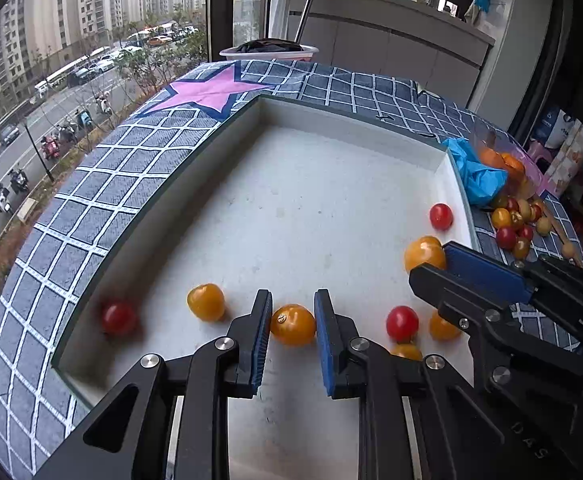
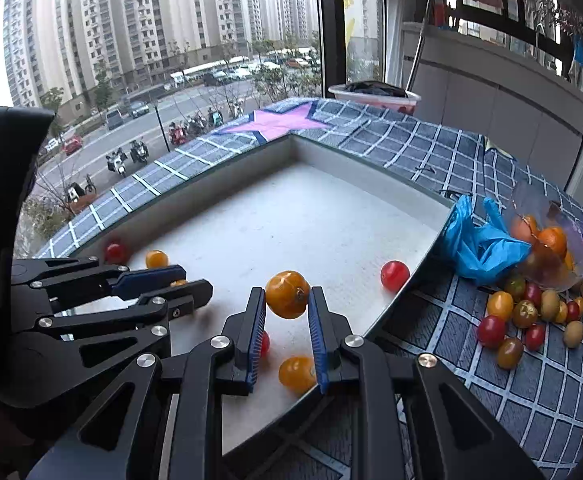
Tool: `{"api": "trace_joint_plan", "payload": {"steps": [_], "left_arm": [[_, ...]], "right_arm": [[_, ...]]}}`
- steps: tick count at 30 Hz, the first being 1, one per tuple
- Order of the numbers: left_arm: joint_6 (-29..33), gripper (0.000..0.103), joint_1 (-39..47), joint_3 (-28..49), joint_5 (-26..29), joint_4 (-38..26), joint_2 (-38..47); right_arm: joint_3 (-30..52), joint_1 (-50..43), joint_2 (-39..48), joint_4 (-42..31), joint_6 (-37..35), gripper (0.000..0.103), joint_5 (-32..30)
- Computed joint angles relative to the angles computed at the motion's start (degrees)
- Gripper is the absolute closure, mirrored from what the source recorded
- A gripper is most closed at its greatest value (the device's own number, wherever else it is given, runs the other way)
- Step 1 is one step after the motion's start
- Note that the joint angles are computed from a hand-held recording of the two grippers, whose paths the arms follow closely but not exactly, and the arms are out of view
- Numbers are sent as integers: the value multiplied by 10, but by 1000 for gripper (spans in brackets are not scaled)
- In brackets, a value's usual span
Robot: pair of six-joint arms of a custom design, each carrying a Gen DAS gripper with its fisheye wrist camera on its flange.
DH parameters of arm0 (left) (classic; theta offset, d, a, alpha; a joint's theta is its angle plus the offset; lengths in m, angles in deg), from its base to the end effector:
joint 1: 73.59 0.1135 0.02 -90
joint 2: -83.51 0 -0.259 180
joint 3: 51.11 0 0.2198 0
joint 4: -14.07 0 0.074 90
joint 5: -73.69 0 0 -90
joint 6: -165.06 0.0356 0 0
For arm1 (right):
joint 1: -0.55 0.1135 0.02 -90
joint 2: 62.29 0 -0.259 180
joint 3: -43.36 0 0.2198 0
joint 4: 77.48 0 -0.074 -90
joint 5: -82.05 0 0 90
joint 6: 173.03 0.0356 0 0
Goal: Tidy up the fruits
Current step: 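Open the left tool over the tray while the right tool releases its tomato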
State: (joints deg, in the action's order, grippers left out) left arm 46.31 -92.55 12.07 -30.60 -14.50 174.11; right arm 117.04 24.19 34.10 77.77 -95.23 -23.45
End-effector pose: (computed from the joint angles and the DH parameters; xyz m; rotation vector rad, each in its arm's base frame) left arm 0.2663 -0.0822 0.1813 -0.3091 2.4846 -0.0226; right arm 0.2937 0.1390 0.2062 -0.8585 2.2420 0.4177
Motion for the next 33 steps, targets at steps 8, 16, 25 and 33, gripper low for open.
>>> {"api": "trace_joint_plan", "payload": {"steps": [8, 16, 25, 33], "left_arm": [[16, 68, 15, 18, 3, -1, 20], [21, 27, 24, 10, -19, 0, 3], [17, 27, 3, -2, -44, -15, -20], [6, 27, 7, -13, -40, -20, -33]], "right_arm": [[51, 10, 48, -27, 13, 78, 24], [38, -21, 22, -10, 32, 55, -10], [-5, -23, -26, 4, 27, 50, -23], [-25, -26, -51, 2, 26, 50, -30]]}}
